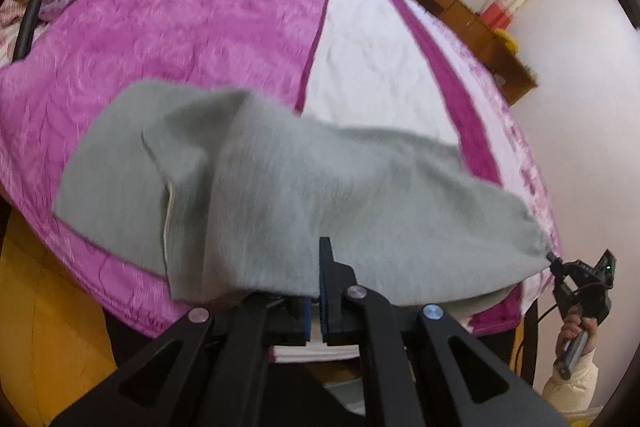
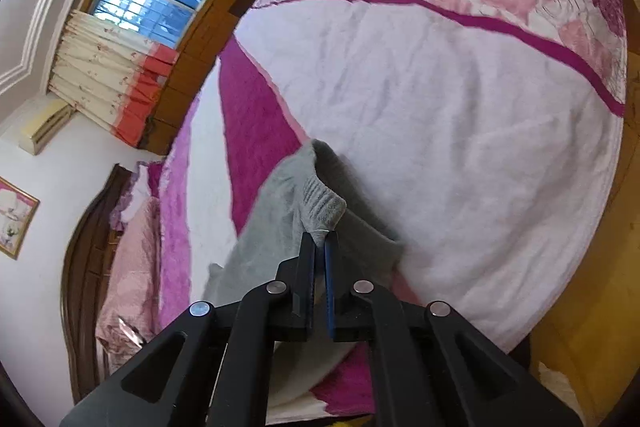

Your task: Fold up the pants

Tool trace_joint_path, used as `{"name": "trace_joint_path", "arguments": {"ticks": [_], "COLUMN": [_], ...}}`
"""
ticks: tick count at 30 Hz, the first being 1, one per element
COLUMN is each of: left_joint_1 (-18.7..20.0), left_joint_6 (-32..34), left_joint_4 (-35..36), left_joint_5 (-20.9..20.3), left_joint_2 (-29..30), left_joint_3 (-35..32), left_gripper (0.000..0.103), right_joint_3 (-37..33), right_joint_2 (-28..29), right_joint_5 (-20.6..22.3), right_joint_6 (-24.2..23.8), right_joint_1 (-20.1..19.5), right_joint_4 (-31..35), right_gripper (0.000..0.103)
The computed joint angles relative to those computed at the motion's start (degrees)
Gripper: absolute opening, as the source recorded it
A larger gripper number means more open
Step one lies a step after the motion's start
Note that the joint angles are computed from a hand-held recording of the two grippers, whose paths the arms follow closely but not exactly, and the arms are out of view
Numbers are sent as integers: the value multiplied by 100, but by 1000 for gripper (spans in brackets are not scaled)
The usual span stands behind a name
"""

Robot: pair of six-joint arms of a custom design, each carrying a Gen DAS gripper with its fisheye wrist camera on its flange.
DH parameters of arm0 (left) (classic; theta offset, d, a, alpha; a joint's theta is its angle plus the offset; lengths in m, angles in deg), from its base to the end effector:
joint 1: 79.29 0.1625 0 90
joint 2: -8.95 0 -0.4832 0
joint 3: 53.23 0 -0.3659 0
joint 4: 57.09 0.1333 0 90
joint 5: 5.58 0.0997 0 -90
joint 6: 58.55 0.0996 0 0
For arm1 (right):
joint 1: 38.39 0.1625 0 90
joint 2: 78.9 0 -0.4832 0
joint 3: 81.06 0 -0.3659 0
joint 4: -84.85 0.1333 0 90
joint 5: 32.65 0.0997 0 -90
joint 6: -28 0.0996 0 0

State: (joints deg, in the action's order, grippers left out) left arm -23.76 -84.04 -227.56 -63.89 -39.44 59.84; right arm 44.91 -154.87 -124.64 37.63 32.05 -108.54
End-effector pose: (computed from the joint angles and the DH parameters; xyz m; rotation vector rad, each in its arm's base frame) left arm -0.1845 -0.5967 0.1386 0.1058 2.7101 -0.7099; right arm -0.0423 -0.5068 0.3717 -0.7066 -2.6197 1.3551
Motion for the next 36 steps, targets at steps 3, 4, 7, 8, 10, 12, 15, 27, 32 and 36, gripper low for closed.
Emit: {"name": "trace_joint_path", "arguments": {"ticks": [3,4,7,8,10,12,15,27,32,36], "left_joint_1": [64,88,145,155,133,77,-14,25,342,437], "left_joint_6": [-70,-85,-170,-168,-139,-98,-96,-321,-429,-300], "left_joint_4": [188,247,480,506,514,599,709,440,549,542], "left_joint_5": [19,35,43,63,108,222,392,1209,880,656], "left_joint_2": [61,80,95,99,54,-38,-241,-732,-438,-215], "left_joint_3": [-27,-37,-60,-62,-10,54,220,429,-49,-271], "left_gripper": [3,3,7,9,11,17,24,29,29,29], "right_joint_3": [76,73,-10,-59,-173,-212,-355,-646,-674,-772], "right_joint_2": [66,101,211,268,385,440,416,461,839,1117], "right_joint_5": [-134,-242,-516,-687,-1067,-1286,-1731,-3172,-3000,-2994], "right_joint_6": [1,-37,-167,-219,-372,-489,-630,-1492,-1723,-1712], "right_joint_1": [-84,-95,-101,-62,27,90,296,1468,1594,1569], "right_joint_4": [-26,-17,148,224,394,408,695,941,1204,1485], "right_gripper": [0,0,0,0,0,0,3,13,13,13]}}
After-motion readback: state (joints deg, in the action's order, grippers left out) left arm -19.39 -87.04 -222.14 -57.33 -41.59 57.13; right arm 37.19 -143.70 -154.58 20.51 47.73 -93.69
